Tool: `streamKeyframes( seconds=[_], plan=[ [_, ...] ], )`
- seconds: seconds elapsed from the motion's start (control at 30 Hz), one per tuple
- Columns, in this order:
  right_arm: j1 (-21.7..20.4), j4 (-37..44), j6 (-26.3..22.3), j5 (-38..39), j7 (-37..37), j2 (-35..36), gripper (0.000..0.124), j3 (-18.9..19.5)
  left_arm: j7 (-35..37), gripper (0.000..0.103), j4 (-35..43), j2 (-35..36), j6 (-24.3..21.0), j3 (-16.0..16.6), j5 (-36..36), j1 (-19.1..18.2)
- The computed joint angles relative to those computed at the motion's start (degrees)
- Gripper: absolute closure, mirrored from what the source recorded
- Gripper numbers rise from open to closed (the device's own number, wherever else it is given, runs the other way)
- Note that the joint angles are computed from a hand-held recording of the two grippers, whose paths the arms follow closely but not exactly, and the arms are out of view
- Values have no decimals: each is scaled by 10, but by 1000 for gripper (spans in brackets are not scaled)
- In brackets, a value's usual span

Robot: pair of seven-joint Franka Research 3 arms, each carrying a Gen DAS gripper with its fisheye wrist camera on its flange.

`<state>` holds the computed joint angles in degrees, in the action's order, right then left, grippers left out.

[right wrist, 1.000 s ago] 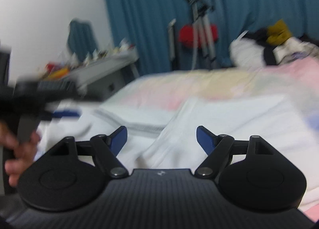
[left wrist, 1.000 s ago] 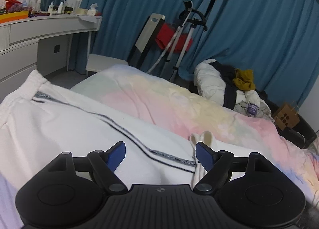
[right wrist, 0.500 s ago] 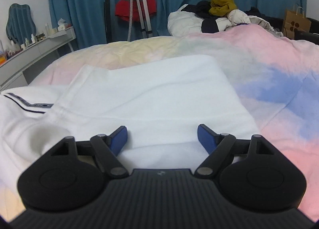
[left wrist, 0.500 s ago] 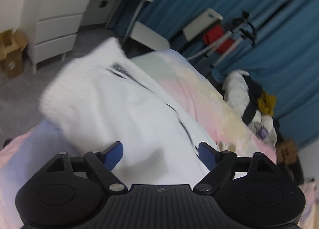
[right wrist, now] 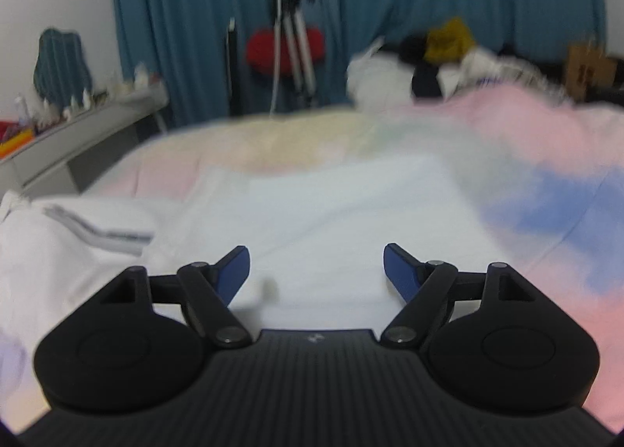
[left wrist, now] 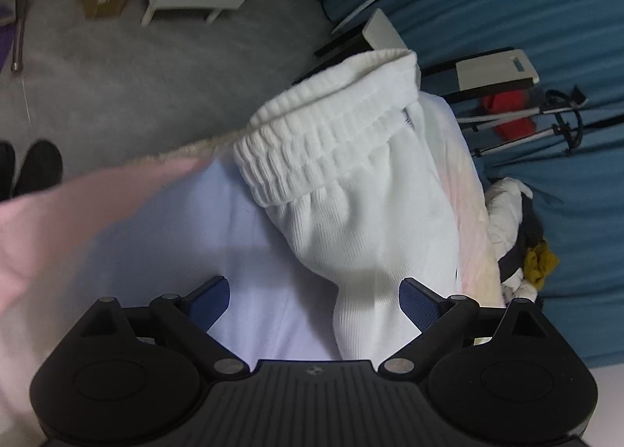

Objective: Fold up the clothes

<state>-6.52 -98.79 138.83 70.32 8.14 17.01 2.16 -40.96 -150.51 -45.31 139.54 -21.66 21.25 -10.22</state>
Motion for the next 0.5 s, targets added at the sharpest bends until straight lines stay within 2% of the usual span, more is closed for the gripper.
streamKeyframes(
  seconds=[0.17,0.3,0.4,0.5],
  plan=[
    [5,4,-1,-36,19,13,44,1,-41,6,-27,-12,44,-13,26,29],
    [1,5,-1,-31,26,15,44,5,-95,7,-40,-20,89,-48,75,78],
    [1,0,3,-26,22,12,44,7,-117,16,-40,-6,151,-62,125,123],
    [2,-4,6,-22,11,9,44,7,-96,31,-25,16,144,-57,140,132]
  ],
)
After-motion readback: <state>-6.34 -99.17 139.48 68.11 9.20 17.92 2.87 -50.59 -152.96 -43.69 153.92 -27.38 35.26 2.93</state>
